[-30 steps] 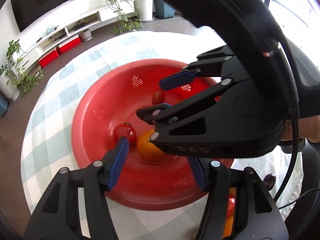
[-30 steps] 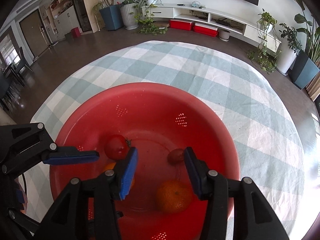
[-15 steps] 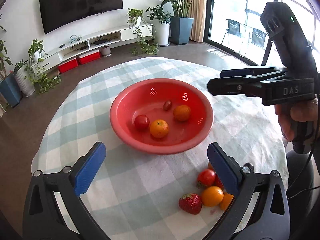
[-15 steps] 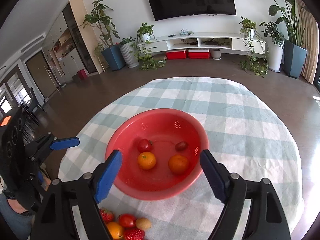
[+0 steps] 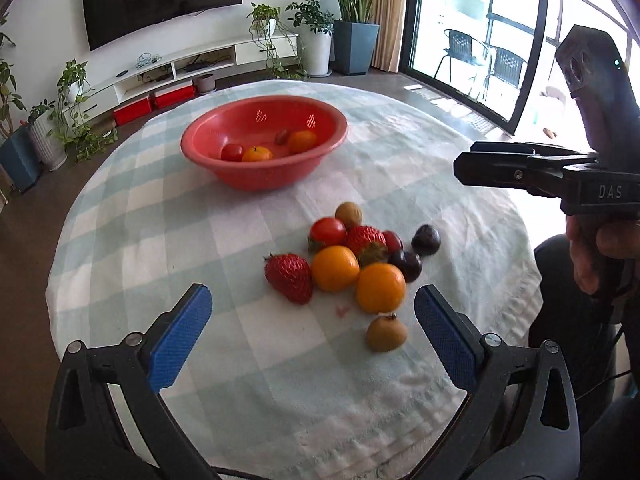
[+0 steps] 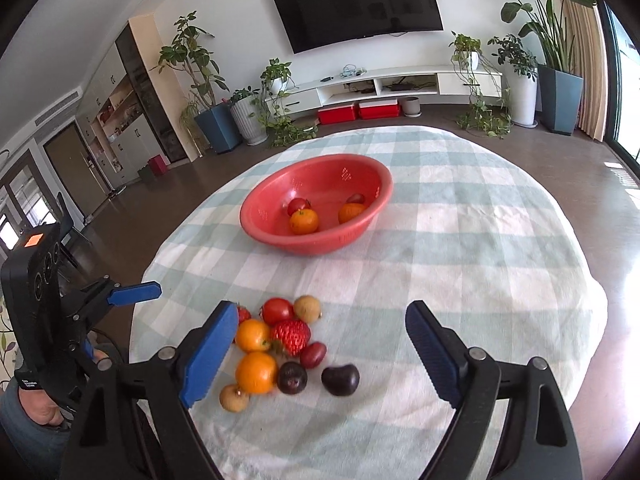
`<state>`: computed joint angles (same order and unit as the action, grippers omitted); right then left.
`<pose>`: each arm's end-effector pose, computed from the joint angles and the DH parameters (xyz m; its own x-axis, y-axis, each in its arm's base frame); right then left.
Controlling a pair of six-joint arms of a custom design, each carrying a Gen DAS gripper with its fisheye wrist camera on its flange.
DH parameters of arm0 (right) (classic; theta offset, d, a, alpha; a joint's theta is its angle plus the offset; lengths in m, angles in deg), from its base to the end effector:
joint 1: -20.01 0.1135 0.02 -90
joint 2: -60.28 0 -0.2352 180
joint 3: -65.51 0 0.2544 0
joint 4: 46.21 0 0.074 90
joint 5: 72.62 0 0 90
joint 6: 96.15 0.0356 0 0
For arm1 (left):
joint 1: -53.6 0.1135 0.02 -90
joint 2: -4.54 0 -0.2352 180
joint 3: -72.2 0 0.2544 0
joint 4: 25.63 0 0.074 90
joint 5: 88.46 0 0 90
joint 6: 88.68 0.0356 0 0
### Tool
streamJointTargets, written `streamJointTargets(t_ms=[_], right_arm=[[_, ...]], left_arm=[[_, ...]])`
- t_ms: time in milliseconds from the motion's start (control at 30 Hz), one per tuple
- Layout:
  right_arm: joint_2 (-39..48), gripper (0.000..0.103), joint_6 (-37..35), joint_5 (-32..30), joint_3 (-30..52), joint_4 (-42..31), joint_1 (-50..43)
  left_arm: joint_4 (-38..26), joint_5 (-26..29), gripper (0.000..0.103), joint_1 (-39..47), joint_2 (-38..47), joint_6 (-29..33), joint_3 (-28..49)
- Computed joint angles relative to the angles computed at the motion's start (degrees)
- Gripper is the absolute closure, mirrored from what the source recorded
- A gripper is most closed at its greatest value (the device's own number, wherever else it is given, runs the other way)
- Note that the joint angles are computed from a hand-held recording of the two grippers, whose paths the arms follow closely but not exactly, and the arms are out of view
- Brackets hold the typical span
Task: Organize fruits
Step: 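Reach the left gripper to the brown kiwi fruit and close on it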
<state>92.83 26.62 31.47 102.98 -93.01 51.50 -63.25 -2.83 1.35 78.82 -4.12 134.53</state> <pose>0.1376 0.0741 0.1894 -0.6692 0.2057 -0.7140 0.0121 0.9638 0.2663 0.1712 -0.2167 0.2039 -0.5358 0.5376 -0.6511 0.7105 0.7036 -0.0037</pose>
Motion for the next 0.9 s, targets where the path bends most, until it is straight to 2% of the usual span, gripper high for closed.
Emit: streamJointTargets(t_ms=[133, 233, 467, 533, 600, 733, 800, 900], right_arm=[[-3.5, 0.015, 7.0, 3.5, -2.4, -5.5, 5.2], [-4.8, 0.015, 10.7, 4.8, -3.7, -7.5, 7.9], [-5.4, 0.022, 12.7, 7.5, -4.2, -8.5, 11.1], [-5.1, 0.025, 12.8, 7.6, -4.2, -8.2, 11.3], [-4.9, 0.026, 12.9, 8.1, -4.2, -8.3, 11.7], [-4.5, 0.026, 13.0, 8.7, -4.0, -8.5, 12.4], [-4.4, 0.027, 13.2, 8.6, -4.0, -8.5, 12.3], [-4.1, 0.028, 13.1, 8.4, -3.8, -8.4, 12.1]], left_arm=[[1.1, -4.0, 0.000, -4.8, -1.1, -3.0, -3.8], [0.0, -5.1, 0.000, -6.3, 2.7, -4.1, -2.2], [1.4, -2.4, 0.001, -7.0, 6.3, -5.5, -0.6], [1.8, -2.1, 0.005, -6.8, 7.0, -5.4, -0.2], [1.4, -1.1, 0.020, -6.2, 8.4, -5.2, 0.8], [1.0, -0.7, 0.025, -5.5, 10.2, -4.9, 1.7], [1.0, -0.5, 0.035, -5.3, 11.1, -4.7, 2.2], [1.3, 0.0, 0.045, -4.9, 12.2, -4.7, 2.9]])
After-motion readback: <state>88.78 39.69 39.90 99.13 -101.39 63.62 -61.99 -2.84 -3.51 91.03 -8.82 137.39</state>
